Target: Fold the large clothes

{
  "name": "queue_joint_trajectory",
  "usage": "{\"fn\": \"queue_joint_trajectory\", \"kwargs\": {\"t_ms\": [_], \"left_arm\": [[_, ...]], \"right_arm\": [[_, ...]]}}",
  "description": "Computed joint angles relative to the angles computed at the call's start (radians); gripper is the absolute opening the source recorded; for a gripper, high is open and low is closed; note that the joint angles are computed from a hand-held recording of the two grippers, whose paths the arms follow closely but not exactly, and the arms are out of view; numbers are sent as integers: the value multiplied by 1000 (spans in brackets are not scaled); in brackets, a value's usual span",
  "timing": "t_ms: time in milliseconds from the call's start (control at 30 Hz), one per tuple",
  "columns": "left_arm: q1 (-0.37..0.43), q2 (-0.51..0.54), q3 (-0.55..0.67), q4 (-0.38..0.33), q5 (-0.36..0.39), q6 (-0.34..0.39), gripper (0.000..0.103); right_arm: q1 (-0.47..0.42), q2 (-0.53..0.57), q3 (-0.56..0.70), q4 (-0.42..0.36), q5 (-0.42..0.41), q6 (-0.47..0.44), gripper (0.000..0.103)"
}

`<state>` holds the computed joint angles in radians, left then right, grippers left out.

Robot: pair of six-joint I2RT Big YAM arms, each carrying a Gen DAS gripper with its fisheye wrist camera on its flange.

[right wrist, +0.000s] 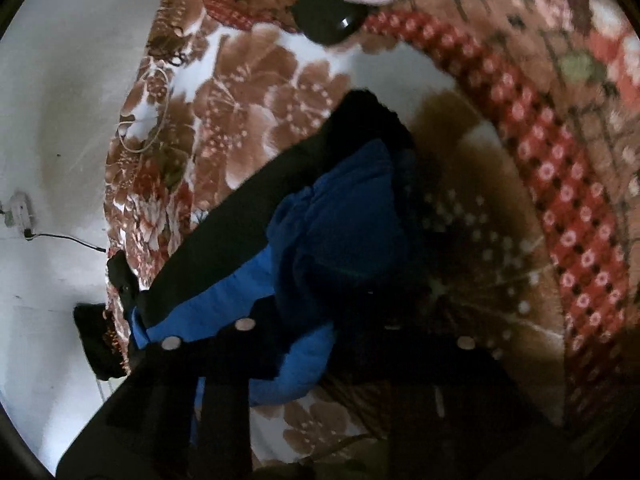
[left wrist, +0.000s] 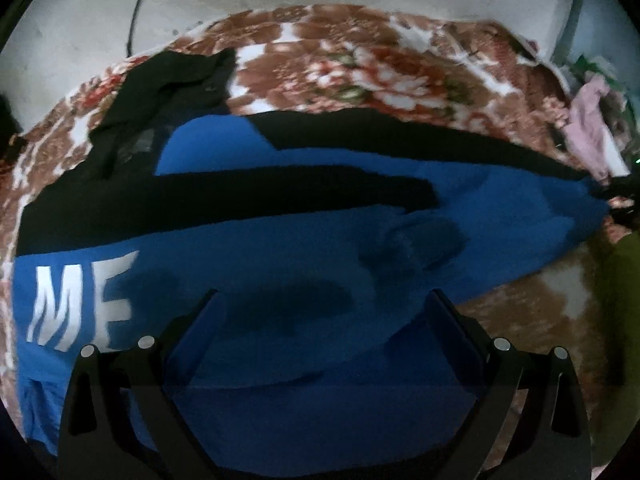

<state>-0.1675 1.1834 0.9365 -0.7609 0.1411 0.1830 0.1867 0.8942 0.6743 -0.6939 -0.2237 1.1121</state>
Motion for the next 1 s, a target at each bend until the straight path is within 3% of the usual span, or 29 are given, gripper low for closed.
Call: {"fn": "queue_joint_trajectory", "kwargs": {"t_ms": [100, 200, 333, 467, 633, 800, 867, 900, 1000], "left_arm": [[11, 17, -27, 49, -47, 1, 98], [-30, 101, -12, -3, -188, 18, 98], [-25, 116, -40, 65, -179, -38, 99], [-18, 107, -74, 132, -166, -45, 99], [-15, 86, -118, 210, -143, -41, 99], [-23, 57, -163, 285, -152, -39, 99], [-24, 42, -166, 277, -155, -36, 98], [-17, 30, -161, 256, -136, -27, 98], [91, -90, -177, 230, 26, 19, 98]], "right_arm": [[46, -37, 22, 5, 70, -3, 20], [104, -78, 56, -1, 125, 25, 20], [241, -58, 196, -69, 254, -53, 18], [354, 25, 354, -102, 304, -92, 17], [506, 192, 591, -87, 359, -135, 17], [640, 442, 888, -78, 383, -201, 15], [671, 551, 1011, -100, 367, -218, 13], [685, 605, 1074, -115, 361, -221, 12], [721, 789, 1285, -164, 326, -235, 12]]}}
